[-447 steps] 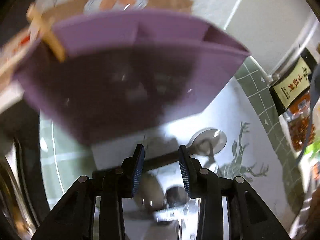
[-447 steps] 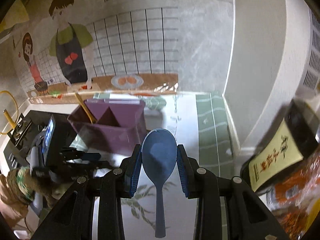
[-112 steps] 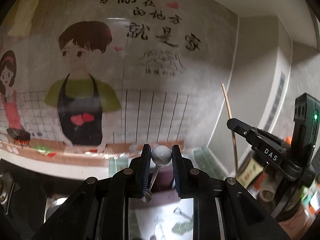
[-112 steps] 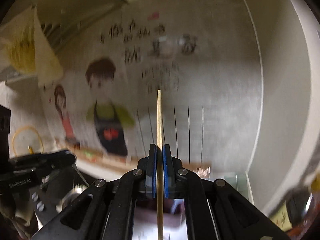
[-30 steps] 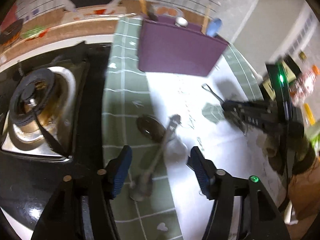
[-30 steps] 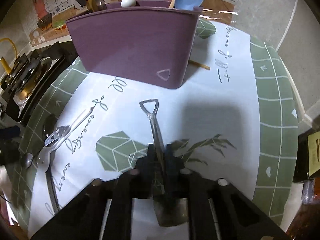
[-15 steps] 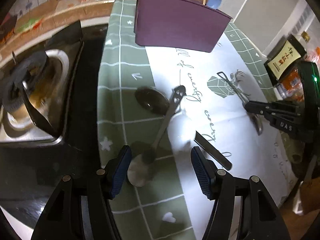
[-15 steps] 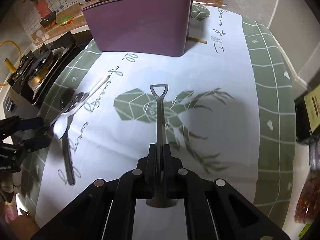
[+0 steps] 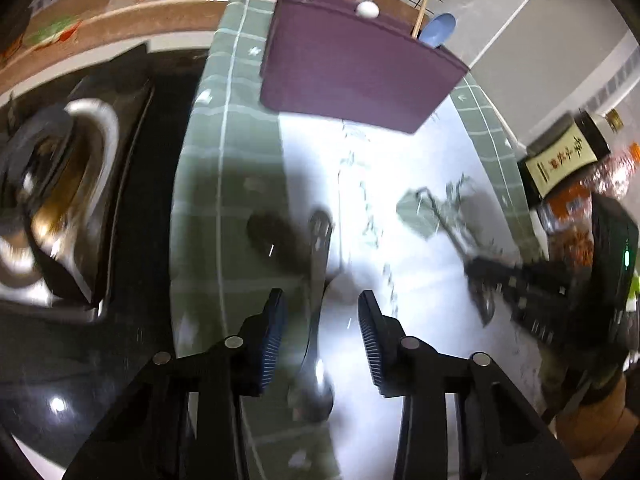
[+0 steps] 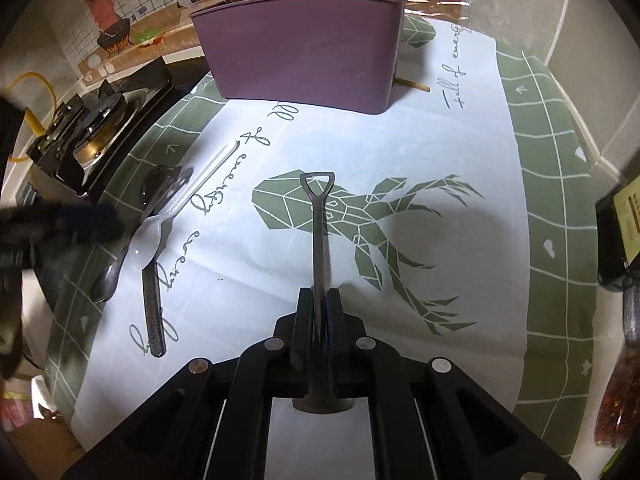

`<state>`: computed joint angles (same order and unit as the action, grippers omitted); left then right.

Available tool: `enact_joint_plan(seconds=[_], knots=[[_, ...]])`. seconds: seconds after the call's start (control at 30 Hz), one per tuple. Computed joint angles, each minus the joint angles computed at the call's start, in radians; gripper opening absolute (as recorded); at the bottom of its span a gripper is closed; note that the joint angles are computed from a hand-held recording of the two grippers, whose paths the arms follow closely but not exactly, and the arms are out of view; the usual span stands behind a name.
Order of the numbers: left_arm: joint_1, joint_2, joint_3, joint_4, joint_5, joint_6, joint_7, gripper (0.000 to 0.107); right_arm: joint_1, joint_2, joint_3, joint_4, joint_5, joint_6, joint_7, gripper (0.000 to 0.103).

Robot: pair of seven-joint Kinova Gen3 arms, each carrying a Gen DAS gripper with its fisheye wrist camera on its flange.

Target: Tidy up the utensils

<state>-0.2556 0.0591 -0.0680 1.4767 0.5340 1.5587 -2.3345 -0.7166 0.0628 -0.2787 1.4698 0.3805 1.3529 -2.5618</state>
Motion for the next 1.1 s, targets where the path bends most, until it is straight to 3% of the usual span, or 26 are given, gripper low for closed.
enact_joint_plan(seconds=[0.3,0.47,0.57,0.6,0.67,0.73,0.8,0.87,0.93,1.1], knots=[[0.178,-0.012,0.09,-0.007,-0.248,-0.216,0.148,0.038,-0.032,-0.003,-0.011,-0.005,0.062,0.028,-0.053,0.008],[0.222,-0.056,0.097,0.057,-0.319,-0.321,0.16,0.038,-0.036,0.001,-0.015,-0.01,0.074,0.032,-0.059,0.008],[0.229,-0.067,0.087,0.072,-0.305,-0.325,0.142,0.038,-0.041,0.015,-0.011,-0.023,0.078,0.042,-0.059,0.009],[0.23,-0.072,0.085,0.079,-0.298,-0.329,0.131,0.038,-0.043,0.018,-0.01,-0.026,0.08,0.045,-0.06,0.011],[0.239,-0.086,0.088,0.1,-0.297,-0.355,0.128,0.037,-0.052,0.026,-0.007,-0.034,0.096,0.052,-0.069,0.026],[0.249,-0.098,0.092,0.119,-0.305,-0.381,0.136,0.017,-0.063,0.029,-0.007,-0.041,0.112,0.058,-0.082,0.032],[0.246,-0.098,0.08,0.118,-0.284,-0.37,0.129,0.013,-0.071,0.028,-0.006,-0.043,0.126,0.064,-0.089,0.037],[0.239,-0.107,0.069,0.119,-0.26,-0.36,0.118,0.011,-0.083,0.028,-0.008,-0.047,0.148,0.082,-0.102,0.058],[0.224,-0.114,0.048,0.111,-0.214,-0.333,0.095,0.011,-0.101,0.029,-0.013,-0.05,0.186,0.112,-0.123,0.068],[0.17,-0.112,0.002,0.07,-0.1,-0.271,0.04,0.011,-0.109,0.036,-0.008,-0.056,0.219,0.154,-0.128,0.072]])
